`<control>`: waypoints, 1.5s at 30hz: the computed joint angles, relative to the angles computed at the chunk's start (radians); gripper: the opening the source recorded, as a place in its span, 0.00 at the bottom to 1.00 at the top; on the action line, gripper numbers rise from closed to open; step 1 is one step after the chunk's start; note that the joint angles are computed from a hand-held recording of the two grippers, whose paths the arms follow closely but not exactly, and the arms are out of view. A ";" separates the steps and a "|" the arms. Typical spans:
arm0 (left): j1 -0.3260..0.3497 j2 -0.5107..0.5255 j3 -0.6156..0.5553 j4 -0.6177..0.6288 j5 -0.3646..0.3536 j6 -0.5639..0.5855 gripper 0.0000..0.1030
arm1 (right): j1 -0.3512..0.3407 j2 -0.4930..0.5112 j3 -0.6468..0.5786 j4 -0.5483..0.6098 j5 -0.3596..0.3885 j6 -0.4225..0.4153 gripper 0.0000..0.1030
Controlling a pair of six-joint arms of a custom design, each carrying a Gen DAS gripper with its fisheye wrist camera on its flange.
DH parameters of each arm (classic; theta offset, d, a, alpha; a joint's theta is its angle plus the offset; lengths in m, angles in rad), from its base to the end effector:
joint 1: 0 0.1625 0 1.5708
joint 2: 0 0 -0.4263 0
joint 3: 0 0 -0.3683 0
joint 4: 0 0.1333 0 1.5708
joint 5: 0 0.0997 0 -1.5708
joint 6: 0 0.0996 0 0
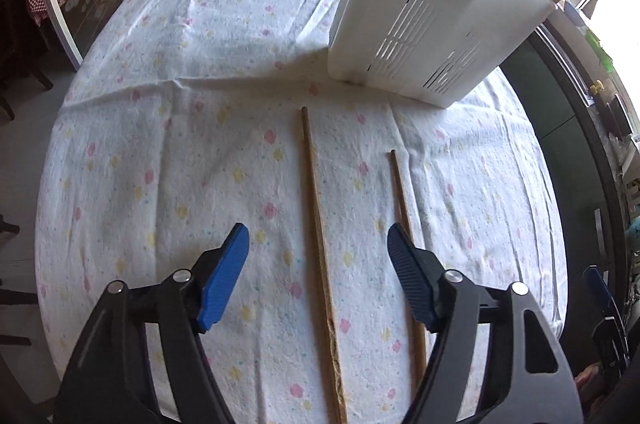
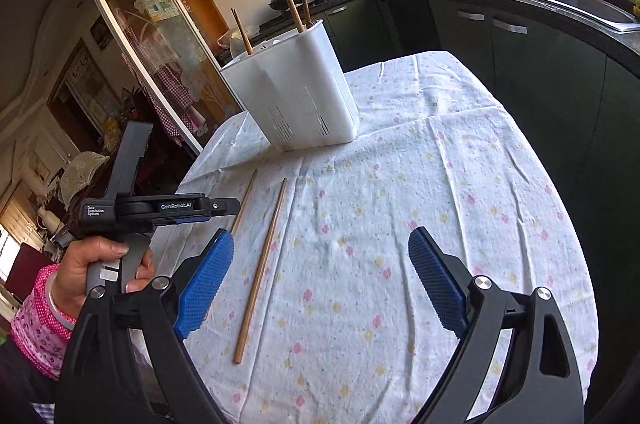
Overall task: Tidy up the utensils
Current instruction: 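Lower both tools over the last two chopsticks and grasp one each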
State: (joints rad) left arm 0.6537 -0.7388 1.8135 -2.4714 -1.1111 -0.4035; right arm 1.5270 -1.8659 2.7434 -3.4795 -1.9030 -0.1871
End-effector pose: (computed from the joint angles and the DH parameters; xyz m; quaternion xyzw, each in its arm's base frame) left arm -0.3471 -0.4895 0.0205 0.2655 0.9332 -0.0723 0.2312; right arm 0.0901 -0.2476 0.3243 -0.0199 -0.8617 0.4665 0.1989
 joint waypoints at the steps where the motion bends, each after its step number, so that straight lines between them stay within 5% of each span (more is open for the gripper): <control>1: -0.003 0.009 -0.007 0.006 0.023 0.000 0.64 | -0.005 -0.005 0.002 0.004 0.004 -0.001 0.86; 6: -0.017 0.048 -0.038 0.016 0.136 0.018 0.60 | -0.059 -0.055 0.016 0.030 0.051 -0.006 0.86; 11: -0.020 0.081 -0.062 0.036 0.183 0.008 0.36 | -0.095 -0.081 0.024 0.042 0.086 -0.005 0.86; 21: -0.034 0.094 -0.023 -0.063 0.204 0.015 0.35 | -0.094 -0.077 0.019 0.067 0.075 0.003 0.87; 26: -0.036 0.061 0.035 -0.126 0.196 0.031 0.07 | -0.049 0.010 -0.021 0.118 0.018 0.029 0.91; 30: -0.008 0.019 0.084 -0.211 0.120 0.048 0.05 | -0.046 0.069 -0.083 0.223 0.073 0.025 0.95; 38: -0.046 -0.098 0.254 -0.389 0.186 0.093 0.06 | 0.111 0.408 -0.309 0.244 -0.206 0.041 0.95; 41: -0.061 -0.135 0.306 -0.432 0.223 0.086 0.06 | 0.127 0.495 -0.384 0.280 -0.243 0.055 0.95; 45: -0.064 -0.158 0.326 -0.444 0.244 0.087 0.06 | 0.166 0.604 -0.462 0.317 -0.372 0.070 0.81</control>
